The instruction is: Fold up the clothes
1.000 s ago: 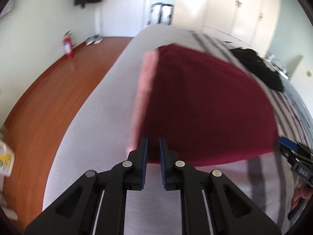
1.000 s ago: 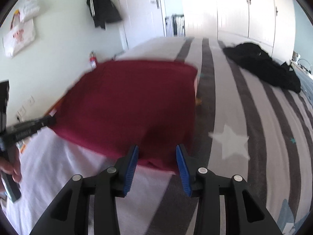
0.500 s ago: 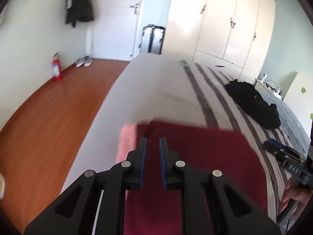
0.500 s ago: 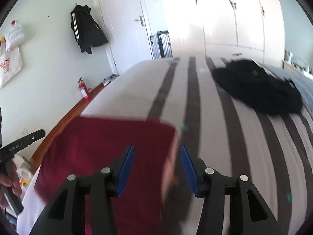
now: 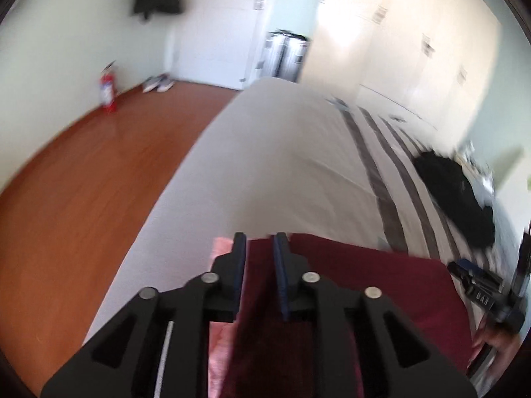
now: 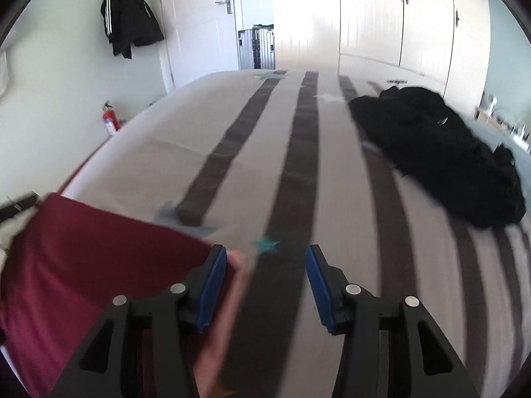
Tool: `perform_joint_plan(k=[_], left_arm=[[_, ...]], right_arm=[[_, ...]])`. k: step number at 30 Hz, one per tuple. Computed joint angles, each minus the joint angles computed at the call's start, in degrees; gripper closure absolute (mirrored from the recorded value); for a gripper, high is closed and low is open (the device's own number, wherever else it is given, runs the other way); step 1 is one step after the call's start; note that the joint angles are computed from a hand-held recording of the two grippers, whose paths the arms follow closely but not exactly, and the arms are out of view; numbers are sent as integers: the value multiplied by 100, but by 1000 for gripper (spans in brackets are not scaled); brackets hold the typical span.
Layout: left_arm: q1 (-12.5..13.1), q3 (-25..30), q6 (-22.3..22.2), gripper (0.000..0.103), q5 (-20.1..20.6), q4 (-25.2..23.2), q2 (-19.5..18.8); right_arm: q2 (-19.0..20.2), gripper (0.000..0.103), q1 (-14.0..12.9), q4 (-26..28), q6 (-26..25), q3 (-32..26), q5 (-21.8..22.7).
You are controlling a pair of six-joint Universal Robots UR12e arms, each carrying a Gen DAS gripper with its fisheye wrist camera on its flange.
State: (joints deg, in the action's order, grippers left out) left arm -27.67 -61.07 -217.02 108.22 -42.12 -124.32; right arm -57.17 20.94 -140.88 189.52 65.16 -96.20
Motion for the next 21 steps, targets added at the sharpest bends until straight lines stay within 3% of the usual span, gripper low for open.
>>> perform_joint_plan(k=[2, 5, 9, 11, 15, 17, 19, 21], left_arm=[[-21, -80, 27, 87, 45, -26, 67], [-133, -249, 287, 87, 132, 190, 198], [-292, -360, 934, 87, -18, 352, 272], [-336, -403, 1168, 87, -109, 273, 285], [-228, -333, 810, 85, 72, -40, 214], [-179, -390, 679, 59, 42, -10, 228], [-145, -465, 586, 58, -4, 34, 258], [-162, -499, 595, 58, 36, 34, 286]], right_arm=[[-39, 58, -58, 88, 242, 7, 32], [-256, 58, -107, -252, 417, 275, 319], [-646, 58, 27, -999, 217, 845, 689], [-682, 58, 104, -1080, 19, 936, 777], [-626, 57, 109, -859, 69, 988, 742], [-613, 48, 42, -827, 185, 1042, 774], [-644, 48, -3, -873, 142, 1099, 776], [-682, 52, -18, -848, 279, 1126, 501]])
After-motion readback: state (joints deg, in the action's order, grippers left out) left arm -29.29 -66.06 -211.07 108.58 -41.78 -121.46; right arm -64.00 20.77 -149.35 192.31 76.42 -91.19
